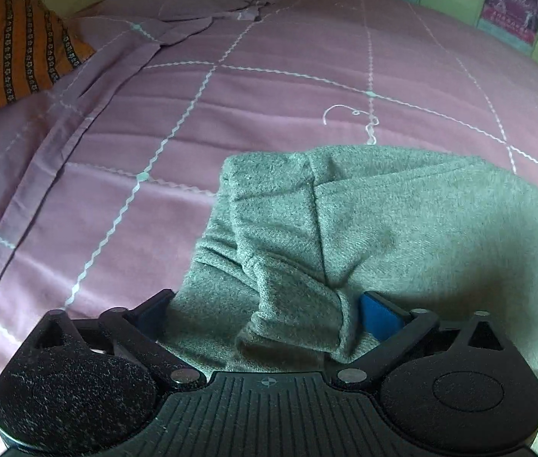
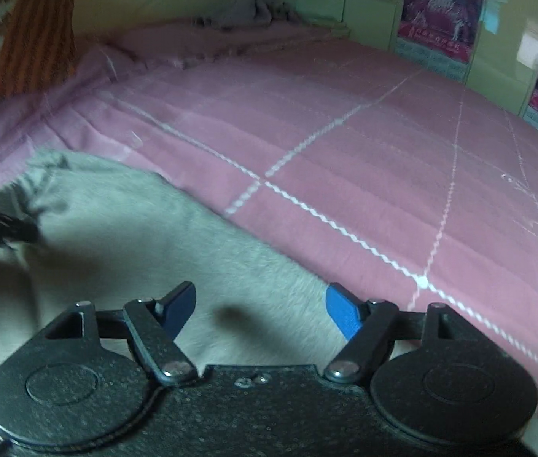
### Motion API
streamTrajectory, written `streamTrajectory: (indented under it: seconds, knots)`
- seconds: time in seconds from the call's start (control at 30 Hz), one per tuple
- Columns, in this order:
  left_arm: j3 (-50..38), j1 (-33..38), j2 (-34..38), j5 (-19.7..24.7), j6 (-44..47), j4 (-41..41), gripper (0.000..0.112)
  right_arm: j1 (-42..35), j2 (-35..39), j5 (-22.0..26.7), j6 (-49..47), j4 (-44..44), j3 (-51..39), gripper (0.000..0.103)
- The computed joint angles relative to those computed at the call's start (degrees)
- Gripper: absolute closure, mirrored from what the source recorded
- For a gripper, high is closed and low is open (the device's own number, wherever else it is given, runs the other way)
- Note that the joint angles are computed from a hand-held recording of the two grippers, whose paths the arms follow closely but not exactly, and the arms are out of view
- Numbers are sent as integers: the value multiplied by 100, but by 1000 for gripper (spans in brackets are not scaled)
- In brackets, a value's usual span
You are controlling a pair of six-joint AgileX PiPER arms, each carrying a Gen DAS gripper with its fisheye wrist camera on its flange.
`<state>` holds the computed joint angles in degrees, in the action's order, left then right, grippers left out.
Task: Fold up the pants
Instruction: 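Lower both grippers onto the sweatpants waistband and close them on it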
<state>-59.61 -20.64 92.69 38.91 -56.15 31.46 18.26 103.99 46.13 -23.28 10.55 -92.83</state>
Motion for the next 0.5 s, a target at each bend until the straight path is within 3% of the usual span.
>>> streamTrajectory:
  seconds: [0.13, 0.17, 0.2, 0.27, 0.33, 0.5]
  knots:
    - [-1, -109, -79, 29, 1, 76, 37, -4, 342, 148, -33, -167, -366, 31]
    - [-71, -164, -73, 124, 26, 61, 41, -59, 394, 248, -82, 2, -458, 40]
    - [-141, -234, -70, 240, 29, 71, 48, -106, 422, 372, -146, 175, -527, 68]
    - [-263, -376, -53, 483, -67, 178, 59, -48, 403, 578, 26, 53, -637, 91]
    - [-289, -574, -103, 711, -331, 370, 69, 90, 147, 506, 49, -237, -384, 96]
    - [50, -1013, -885, 1142, -912, 563, 74, 257, -1373, 267, -236, -99, 773, 98]
